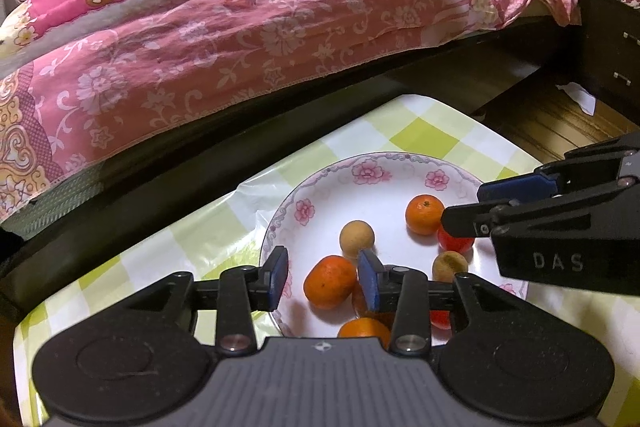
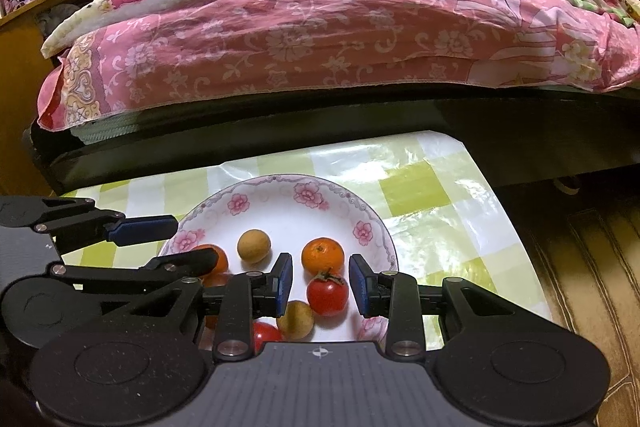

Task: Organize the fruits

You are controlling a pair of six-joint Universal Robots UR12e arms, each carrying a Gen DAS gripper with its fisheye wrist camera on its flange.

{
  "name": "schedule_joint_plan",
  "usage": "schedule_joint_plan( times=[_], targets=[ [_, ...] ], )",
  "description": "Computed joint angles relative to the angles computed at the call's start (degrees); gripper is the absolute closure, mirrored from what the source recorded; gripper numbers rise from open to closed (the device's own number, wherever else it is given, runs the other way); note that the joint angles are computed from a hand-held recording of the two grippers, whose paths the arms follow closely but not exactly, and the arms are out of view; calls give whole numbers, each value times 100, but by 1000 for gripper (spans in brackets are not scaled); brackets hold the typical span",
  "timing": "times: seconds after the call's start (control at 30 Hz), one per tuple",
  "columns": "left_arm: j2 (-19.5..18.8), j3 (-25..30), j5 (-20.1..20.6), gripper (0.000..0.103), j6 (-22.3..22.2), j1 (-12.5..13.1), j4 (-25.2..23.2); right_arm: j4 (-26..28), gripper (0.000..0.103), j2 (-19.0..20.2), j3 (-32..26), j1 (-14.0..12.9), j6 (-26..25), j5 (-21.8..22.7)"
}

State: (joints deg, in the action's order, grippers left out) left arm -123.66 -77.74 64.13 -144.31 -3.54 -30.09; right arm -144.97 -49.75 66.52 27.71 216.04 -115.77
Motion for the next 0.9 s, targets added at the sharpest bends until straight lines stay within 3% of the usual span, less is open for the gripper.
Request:
schedule_joint_plan(
  times=[0.9],
  targets=[
    [98,-169,233,33,-197,-26,337,374,70,0,-110,119,84,-371]
  ],
)
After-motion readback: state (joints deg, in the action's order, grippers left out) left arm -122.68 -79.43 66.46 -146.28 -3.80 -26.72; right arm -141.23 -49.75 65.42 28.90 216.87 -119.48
